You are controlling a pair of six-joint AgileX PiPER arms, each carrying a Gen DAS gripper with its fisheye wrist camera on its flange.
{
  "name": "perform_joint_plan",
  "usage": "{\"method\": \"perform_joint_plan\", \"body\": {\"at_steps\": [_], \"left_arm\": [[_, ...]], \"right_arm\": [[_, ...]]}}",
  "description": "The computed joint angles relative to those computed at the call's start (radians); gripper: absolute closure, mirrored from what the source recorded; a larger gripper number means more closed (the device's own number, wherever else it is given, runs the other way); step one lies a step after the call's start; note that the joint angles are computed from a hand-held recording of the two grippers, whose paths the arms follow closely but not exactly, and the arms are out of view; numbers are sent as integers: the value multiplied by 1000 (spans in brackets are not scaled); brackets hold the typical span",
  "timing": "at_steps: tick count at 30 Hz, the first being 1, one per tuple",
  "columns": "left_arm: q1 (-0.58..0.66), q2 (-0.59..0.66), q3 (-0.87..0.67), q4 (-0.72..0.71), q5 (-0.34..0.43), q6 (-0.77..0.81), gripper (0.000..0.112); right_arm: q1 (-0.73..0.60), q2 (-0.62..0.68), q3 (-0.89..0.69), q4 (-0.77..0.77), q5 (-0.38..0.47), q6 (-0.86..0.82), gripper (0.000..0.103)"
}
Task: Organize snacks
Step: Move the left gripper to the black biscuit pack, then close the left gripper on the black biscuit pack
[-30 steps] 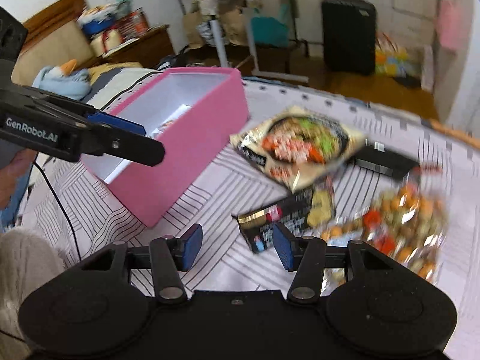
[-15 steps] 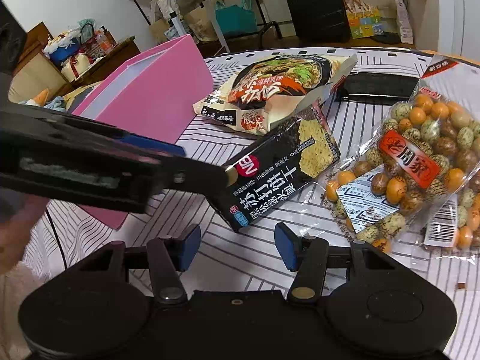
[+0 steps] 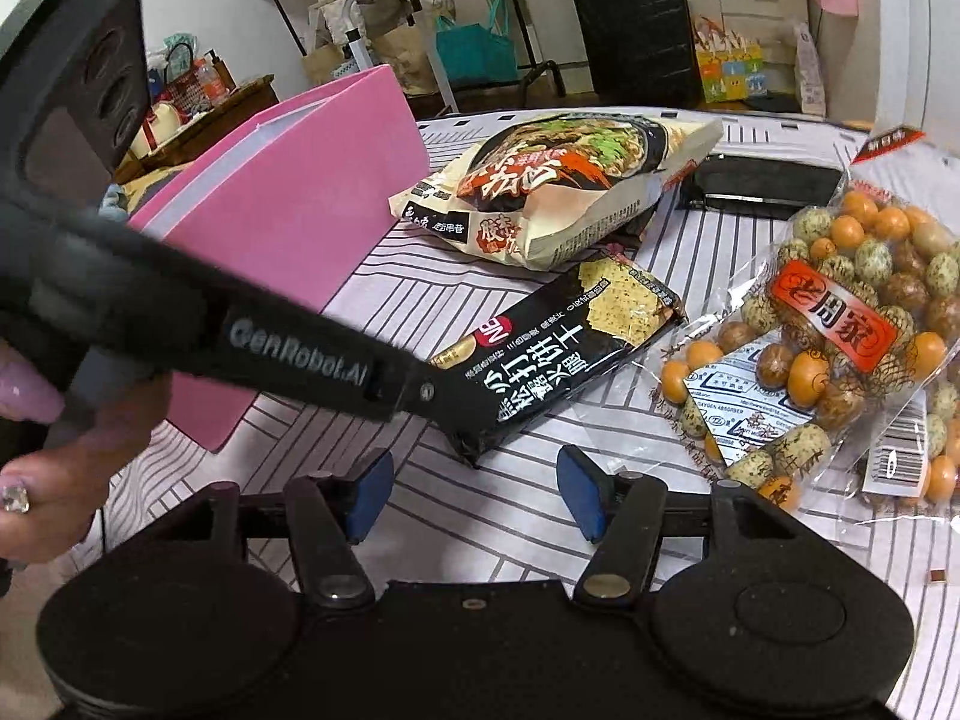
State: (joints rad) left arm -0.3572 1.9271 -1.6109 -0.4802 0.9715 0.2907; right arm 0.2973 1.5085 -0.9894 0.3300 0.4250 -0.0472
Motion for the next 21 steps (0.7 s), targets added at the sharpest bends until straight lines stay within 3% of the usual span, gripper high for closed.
{"method": "perform_joint_plan", "body": {"at_steps": [5,6,7,9,12,16,18,21], "left_arm": [[-12,-32,51,55,-128,-48,99],[-11,-28,48,69,-142,-63,91],[-9,-13,30,83,-143,-78,80],[-7,9,8,108,-144,-101,70],[1,35,-6,81,-131,-83,67],[29,65,-38,-38,-22,-21,68],[31,68,-59,-65,50,9,68],[46,88,-77,-141,146,34,68]], "right_arm": [[58,-1,3,-223,-28,186,37],[74,3,0,-285,-33,242,37],[87,8,-1,-333,-39,280,37],[105,19,-7,-406,-47,342,37],[125,38,-8,-551,-67,487,36],[130,40,-13,-582,-66,526,32],[140,32,-16,-605,-43,559,23],[166,21,-14,-686,-9,640,19]]}}
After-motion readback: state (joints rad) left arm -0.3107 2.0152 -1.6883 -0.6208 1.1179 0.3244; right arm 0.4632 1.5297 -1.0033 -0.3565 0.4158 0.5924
